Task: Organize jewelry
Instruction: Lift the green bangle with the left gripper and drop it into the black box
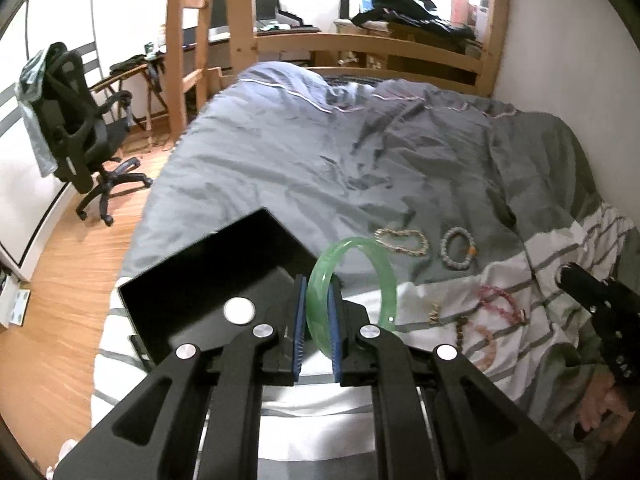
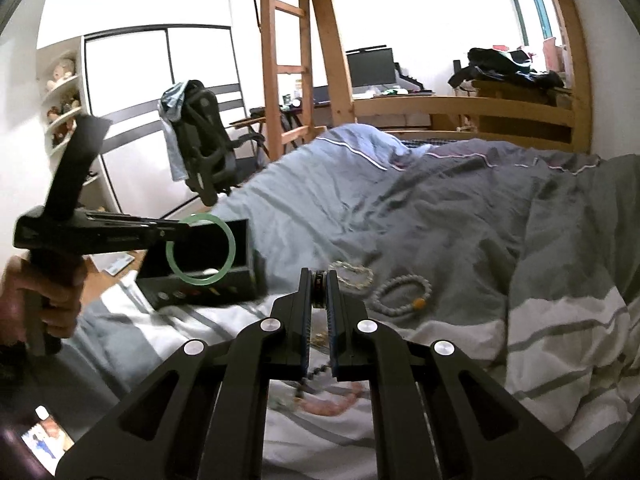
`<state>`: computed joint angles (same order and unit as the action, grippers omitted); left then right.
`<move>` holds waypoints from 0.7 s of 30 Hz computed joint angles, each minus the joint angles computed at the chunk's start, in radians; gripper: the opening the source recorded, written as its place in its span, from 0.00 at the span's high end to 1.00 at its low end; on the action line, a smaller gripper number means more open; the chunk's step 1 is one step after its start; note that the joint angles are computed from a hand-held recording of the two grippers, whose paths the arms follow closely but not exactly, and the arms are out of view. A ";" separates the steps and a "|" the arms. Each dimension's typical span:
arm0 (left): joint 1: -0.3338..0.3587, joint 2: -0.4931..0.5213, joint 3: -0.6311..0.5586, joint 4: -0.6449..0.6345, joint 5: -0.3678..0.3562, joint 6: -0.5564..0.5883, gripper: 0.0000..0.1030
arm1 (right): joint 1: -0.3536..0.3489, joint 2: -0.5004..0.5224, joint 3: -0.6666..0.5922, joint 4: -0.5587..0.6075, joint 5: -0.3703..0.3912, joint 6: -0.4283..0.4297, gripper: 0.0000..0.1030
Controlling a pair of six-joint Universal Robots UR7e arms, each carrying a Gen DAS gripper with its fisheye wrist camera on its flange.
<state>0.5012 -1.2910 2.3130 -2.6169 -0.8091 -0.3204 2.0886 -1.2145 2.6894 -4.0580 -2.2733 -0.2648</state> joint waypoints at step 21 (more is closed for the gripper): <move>0.131 -0.097 -0.034 0.049 0.067 0.009 0.89 | 0.094 0.214 -0.321 0.242 -0.005 -0.025 0.92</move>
